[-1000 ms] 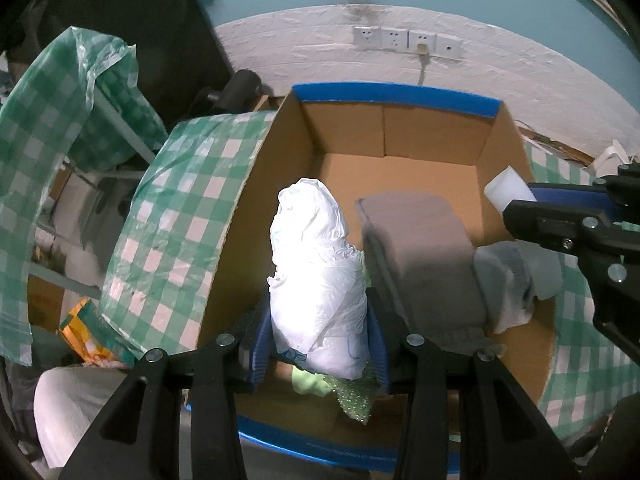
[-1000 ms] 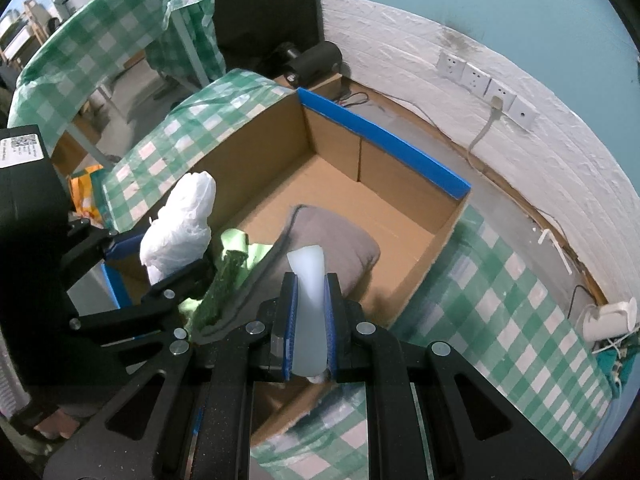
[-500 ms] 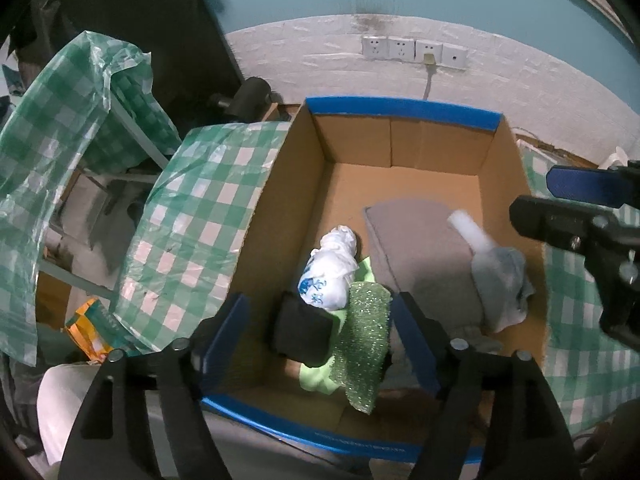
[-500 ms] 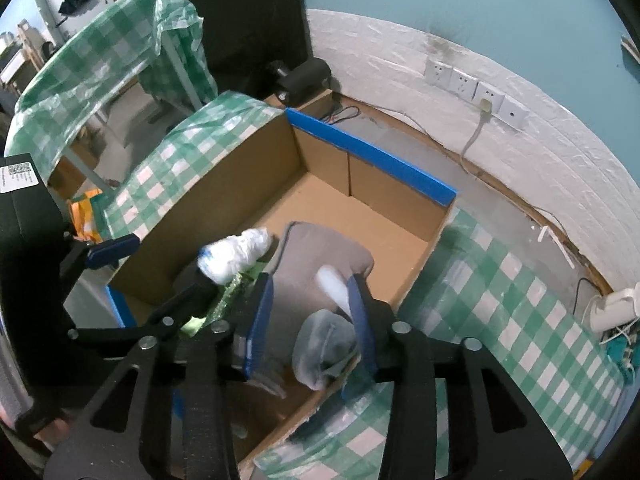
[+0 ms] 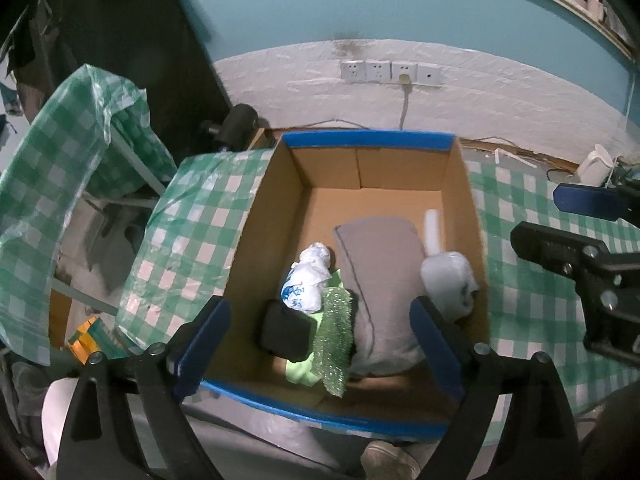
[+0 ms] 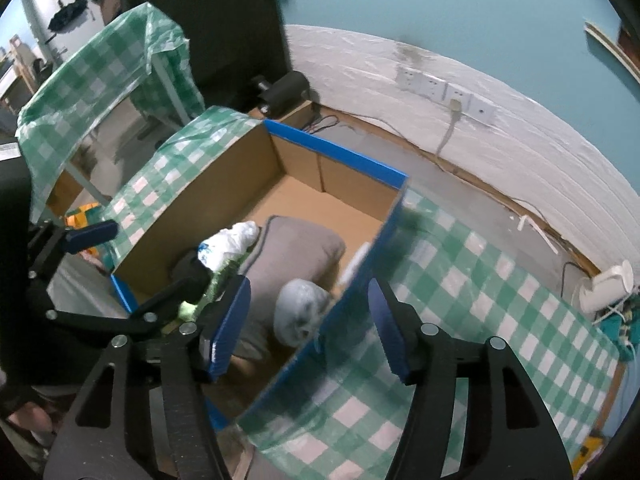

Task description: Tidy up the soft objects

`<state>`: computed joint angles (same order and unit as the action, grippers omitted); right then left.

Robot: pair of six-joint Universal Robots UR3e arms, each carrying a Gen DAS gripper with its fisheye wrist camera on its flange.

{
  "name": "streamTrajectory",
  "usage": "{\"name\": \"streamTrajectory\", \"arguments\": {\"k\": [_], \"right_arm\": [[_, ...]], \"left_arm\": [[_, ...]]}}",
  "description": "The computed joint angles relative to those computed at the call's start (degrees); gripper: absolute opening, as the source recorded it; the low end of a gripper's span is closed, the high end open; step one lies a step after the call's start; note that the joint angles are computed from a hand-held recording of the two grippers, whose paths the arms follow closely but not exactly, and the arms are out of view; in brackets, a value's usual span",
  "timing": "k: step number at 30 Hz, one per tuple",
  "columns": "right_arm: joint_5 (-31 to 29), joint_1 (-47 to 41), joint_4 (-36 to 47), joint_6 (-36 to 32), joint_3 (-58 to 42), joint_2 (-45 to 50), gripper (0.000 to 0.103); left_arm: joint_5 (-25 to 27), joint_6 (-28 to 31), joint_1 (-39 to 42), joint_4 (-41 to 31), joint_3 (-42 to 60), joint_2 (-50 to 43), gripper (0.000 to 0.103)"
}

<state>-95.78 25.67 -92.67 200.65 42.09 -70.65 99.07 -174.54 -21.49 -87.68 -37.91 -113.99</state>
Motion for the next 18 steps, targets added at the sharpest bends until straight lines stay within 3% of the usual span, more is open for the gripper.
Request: {"name": "streamTrajectory", "arguments": {"k": [11, 18], "right_arm": [[-2.86, 0.11, -0.08, 2.73, 7.08, -8.35, 0.062], [-5.04, 0.77, -1.39, 3.83, 11.08, -13.38, 0.062]], "left_arm": [[-0.09, -0.35, -2.62, -2.34, 6.05, 0.58, 0.101], [0.94, -1.88, -3.91, -8.45, 14.07, -2.69, 0.101]]}}
